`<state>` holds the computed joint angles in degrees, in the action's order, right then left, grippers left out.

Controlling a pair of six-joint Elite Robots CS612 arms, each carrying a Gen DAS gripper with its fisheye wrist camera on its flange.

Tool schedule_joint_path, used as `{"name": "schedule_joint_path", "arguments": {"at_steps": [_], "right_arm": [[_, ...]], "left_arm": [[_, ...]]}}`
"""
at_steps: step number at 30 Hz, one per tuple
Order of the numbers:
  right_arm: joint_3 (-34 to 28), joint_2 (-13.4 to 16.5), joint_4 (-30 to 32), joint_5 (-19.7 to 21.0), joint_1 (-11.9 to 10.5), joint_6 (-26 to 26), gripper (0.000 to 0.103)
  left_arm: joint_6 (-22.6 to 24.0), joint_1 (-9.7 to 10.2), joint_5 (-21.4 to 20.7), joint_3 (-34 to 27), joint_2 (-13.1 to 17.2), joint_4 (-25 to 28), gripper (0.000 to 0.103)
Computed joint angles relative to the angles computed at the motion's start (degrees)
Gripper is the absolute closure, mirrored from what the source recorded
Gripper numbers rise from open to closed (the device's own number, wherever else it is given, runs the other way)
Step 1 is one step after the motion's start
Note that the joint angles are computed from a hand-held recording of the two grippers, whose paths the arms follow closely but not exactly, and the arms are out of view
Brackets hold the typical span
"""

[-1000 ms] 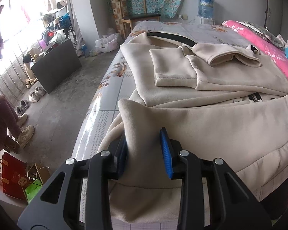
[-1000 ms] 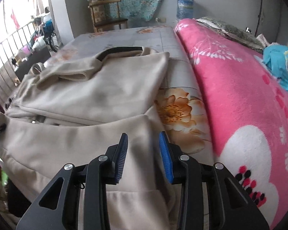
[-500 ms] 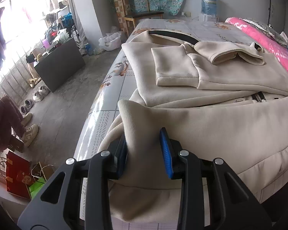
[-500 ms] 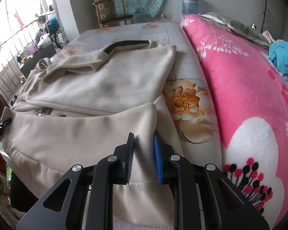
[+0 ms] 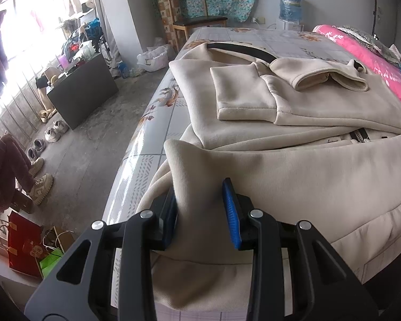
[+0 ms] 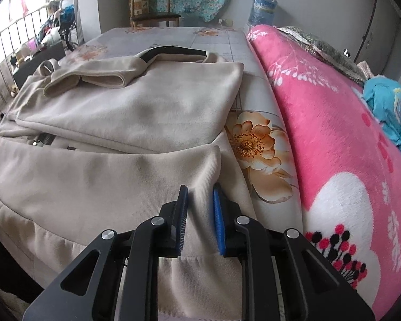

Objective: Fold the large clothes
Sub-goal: 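Hold the side edge with the left tool while the right tool pinches fabric beside it, then lift the jacket side edge with both tools and fold it over the jacket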

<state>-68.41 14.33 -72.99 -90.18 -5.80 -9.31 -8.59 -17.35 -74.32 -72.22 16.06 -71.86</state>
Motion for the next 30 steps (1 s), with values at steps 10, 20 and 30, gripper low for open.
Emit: {"name": "schedule_joint_path", "arguments": {"at_steps": [10, 20, 30], "right_arm": [[-0.25, 0.32, -1.59, -6.72, 1.59, -2.54, 0.094], [-2.91, 0.99, -3.82, -9.84, 2.46, -2.36, 0.097], [-9.73, 2.95, -7.29, -10.74, 2.78, -1.69, 0.097]], "left_arm": [[-0.01, 0.06, -0.44, -0.08, 0.05, -0.34, 0.072], [1.12, 0.32, -1.00, -1.38, 0.89, -2.20, 0.090], [2.42, -0.18, -1.36, -9.29, 3.36, -6.87, 0.098]]}}
